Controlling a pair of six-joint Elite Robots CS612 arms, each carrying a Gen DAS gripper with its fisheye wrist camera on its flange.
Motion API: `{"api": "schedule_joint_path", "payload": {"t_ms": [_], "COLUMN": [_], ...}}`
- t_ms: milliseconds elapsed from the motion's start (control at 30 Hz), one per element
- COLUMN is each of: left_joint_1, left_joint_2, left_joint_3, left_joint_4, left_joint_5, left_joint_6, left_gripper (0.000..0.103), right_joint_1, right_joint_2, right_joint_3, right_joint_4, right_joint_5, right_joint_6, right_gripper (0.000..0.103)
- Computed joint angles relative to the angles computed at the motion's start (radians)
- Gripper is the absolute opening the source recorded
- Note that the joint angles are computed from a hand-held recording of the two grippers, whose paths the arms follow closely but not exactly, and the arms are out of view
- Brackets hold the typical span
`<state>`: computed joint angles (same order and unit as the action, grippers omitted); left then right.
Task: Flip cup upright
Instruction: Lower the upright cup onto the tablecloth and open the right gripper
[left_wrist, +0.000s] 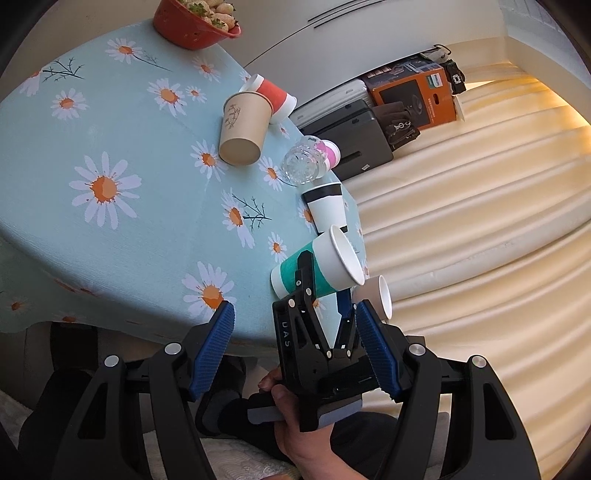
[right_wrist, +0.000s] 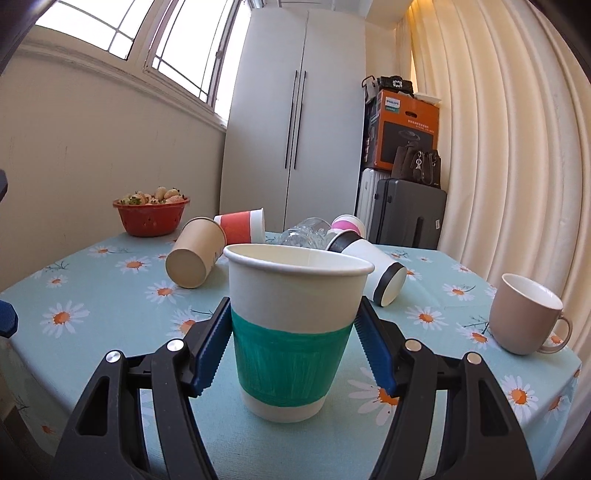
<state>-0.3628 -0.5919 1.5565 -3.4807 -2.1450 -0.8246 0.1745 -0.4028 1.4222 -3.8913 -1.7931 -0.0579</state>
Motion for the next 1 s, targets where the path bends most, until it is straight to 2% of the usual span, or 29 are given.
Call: {"api": "schedule_joint_path", "payload": {"t_ms": [233,567,733,867,1000], "left_joint_1": [-0.002,-0.002,-0.004,-0.009,-0.024], "left_joint_2": [-0.002,-0.002,-0.008,-0.019,-0.042], "left_joint_3": [0.001,0.005,0.017,0.036,0.066], "left_joint_4": [0.006,-0.008,-0.02,-0.045,-0.042], "left_joint_5": [0.01,0.024,0.04,0.072,0.137], "left_joint_6": [-0.001,0.001,0.01,0.027,0.092], "left_gripper": [0.066,0.066,0.066,0.066,0.066], "right_joint_1": [0.0,-0.004,-0.006,-0.004,-0.003], "right_joint_2": [-0.007,-0.035,-0.057,-0.075,-0.097], "right_joint_3": [0.011,0.048,0.083,0.116,0.158], "right_joint_4": [0.013,0.02,0.015,-0.014,-0.038], "right_joint_5": [0.007,0.034,0.043,0.041,0.044], "right_joint_6": [0.002,0.037,0.048,0.037,0.038], "right_gripper": [0.067,0.083,0.084,0.088,0.088]}}
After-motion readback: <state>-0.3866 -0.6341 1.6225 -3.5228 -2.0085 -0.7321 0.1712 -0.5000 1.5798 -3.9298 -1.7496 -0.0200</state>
